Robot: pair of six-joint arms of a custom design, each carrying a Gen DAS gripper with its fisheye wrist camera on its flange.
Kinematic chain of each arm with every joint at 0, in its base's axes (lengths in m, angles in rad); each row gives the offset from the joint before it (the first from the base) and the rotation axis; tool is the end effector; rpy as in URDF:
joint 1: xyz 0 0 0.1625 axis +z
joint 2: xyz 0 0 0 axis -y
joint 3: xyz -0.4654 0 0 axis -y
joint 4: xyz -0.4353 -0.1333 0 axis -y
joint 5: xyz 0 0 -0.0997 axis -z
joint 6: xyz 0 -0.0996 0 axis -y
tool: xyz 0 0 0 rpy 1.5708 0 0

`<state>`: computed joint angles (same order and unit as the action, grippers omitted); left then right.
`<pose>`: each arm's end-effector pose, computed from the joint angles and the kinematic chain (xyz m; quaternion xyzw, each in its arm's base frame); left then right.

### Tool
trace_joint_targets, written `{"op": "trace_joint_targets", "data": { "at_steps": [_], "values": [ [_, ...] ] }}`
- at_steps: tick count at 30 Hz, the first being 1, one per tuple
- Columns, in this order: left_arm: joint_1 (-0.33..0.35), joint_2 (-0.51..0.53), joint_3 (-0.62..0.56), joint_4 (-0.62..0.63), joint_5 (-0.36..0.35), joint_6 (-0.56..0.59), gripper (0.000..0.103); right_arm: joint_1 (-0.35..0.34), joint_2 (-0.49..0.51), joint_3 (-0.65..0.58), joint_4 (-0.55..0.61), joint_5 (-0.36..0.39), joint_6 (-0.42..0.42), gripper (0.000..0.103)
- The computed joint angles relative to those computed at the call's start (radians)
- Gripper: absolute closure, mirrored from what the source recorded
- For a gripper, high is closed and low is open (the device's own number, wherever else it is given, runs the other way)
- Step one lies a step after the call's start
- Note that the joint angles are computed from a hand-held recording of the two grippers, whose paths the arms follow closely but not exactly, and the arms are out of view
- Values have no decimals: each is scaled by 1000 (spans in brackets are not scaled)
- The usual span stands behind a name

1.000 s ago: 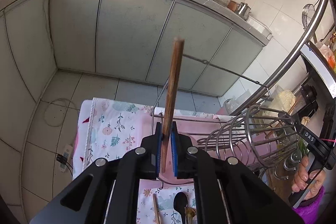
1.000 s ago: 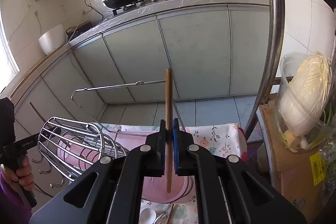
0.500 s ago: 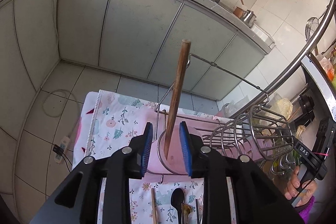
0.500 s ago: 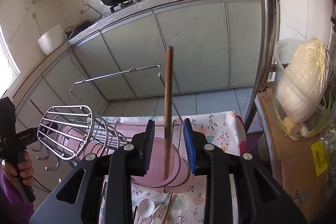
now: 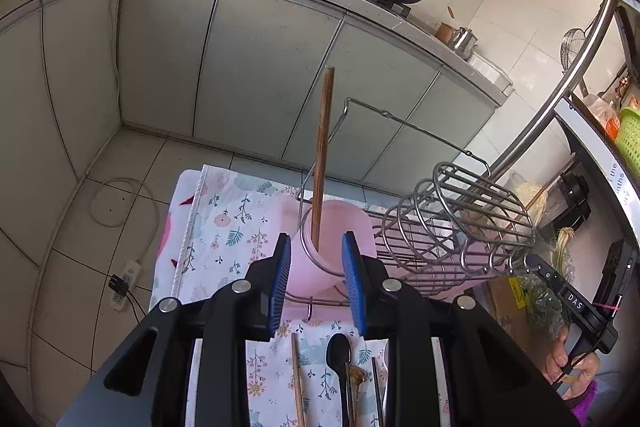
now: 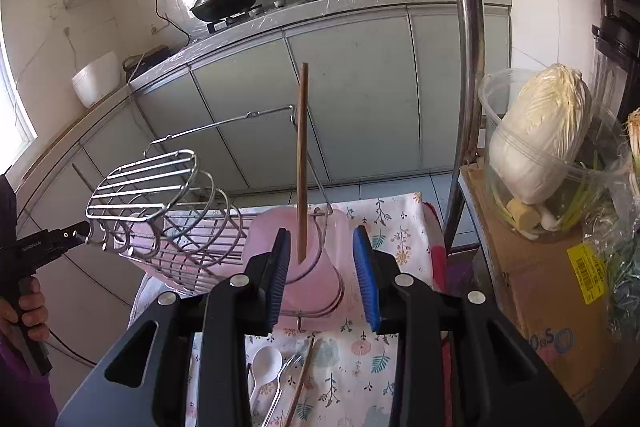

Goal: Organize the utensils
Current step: 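Open both tools to release the chopsticks and move back toward the utensils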

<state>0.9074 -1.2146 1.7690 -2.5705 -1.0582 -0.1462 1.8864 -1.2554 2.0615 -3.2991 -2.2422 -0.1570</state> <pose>-0.2628 -0.6320 0.3341 0.1872 0.9264 -0.2937 0.1431 0.2441 -0.5179 0.3232 0.0555 -0.8564 0.4422 0.2608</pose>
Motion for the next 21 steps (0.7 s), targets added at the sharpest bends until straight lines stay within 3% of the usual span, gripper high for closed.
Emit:
{"op": "trace_joint_targets", "data": {
  "at_steps": [13, 21],
  "values": [
    [-44, -86, 163, 8, 64, -15, 78, -9, -11, 154, -22, 19, 105, 70],
    [-21, -79, 218, 29, 54, -40, 78, -41, 10, 206, -56, 23, 162, 70]
  ]
}}
